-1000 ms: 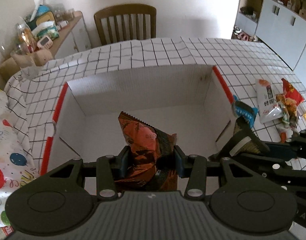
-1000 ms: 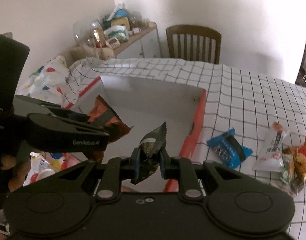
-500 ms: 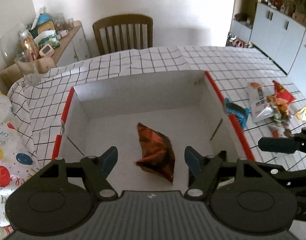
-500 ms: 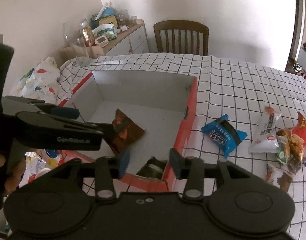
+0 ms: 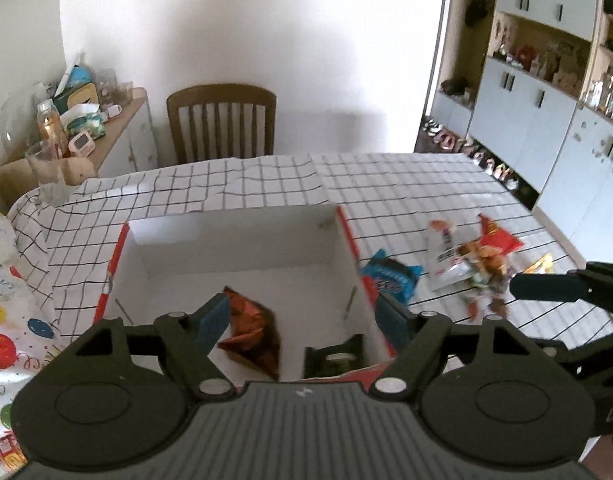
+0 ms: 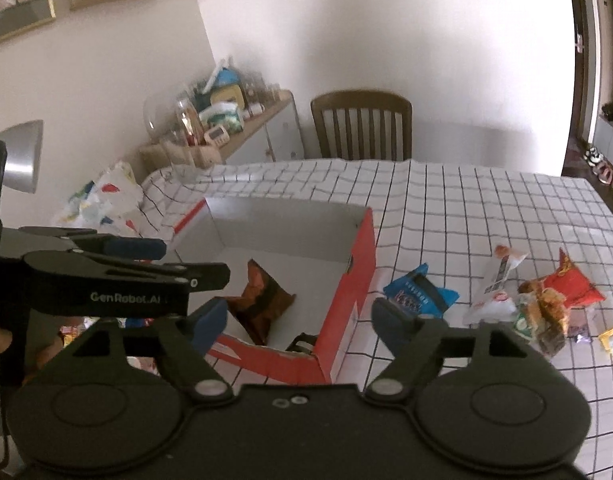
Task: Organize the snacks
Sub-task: 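Move both tools back to the snack pile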
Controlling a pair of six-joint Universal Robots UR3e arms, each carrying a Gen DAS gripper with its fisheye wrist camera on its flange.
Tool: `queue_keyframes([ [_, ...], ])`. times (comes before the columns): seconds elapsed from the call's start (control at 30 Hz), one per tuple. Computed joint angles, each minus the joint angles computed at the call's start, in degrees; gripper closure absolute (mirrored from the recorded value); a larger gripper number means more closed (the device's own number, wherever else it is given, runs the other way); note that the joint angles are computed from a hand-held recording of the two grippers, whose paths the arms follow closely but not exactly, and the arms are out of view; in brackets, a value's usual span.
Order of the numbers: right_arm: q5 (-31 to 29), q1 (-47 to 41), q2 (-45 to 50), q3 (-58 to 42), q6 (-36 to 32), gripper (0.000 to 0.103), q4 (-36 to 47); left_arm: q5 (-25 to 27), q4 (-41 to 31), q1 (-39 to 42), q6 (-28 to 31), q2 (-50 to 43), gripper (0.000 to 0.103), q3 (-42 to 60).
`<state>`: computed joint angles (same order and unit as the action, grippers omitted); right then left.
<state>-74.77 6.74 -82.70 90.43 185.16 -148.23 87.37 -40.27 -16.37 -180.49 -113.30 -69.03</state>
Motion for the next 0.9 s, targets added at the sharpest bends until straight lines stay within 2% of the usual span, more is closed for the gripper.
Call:
queue_keyframes([
  [0.07,1.59,-1.46,-2.61,2.13,-0.63,0.018,-0.05,0.19,0.35,-0.97,-0.85,0.38,0.024,0.2],
  [0.2,4.19,-4.54,-7.7,6.4,-2.73,0.006,-0.7,2.53,3.07,-4.14,-2.29,0.88,0.023,0.11],
  [0.27,5.99,-7.0,-10.94,9.09,-4.53,0.002,-1.08,4.11,3.32,-5.93,-3.43,0.5,0.017,1.28],
  [0.5,15.74,-19.66,-21.77,15.64,-12.78,0.0,3.7,6.33,2.46,-11.02,-9.18,-2.15,0.014,6.61],
  [0.6,19.56,-26.21,-26.2,17.96,-17.59,0.0,6.61,7.07,3.22,-13.17,-11.74,-4.48,0.0,8.88],
  [0.7,24.22,-33.14,-30.03,20.1,-22.54,0.0,10.56,8.67,3.92,-15.31,-14.44,-7.4,0.0,11.27],
  [0.9,30.15,-44.95,-34.03,23.33,-31.42,0.0,18.36,9.61,-0.5,-18.31,-17.56,-13.98,0.0,19.2],
])
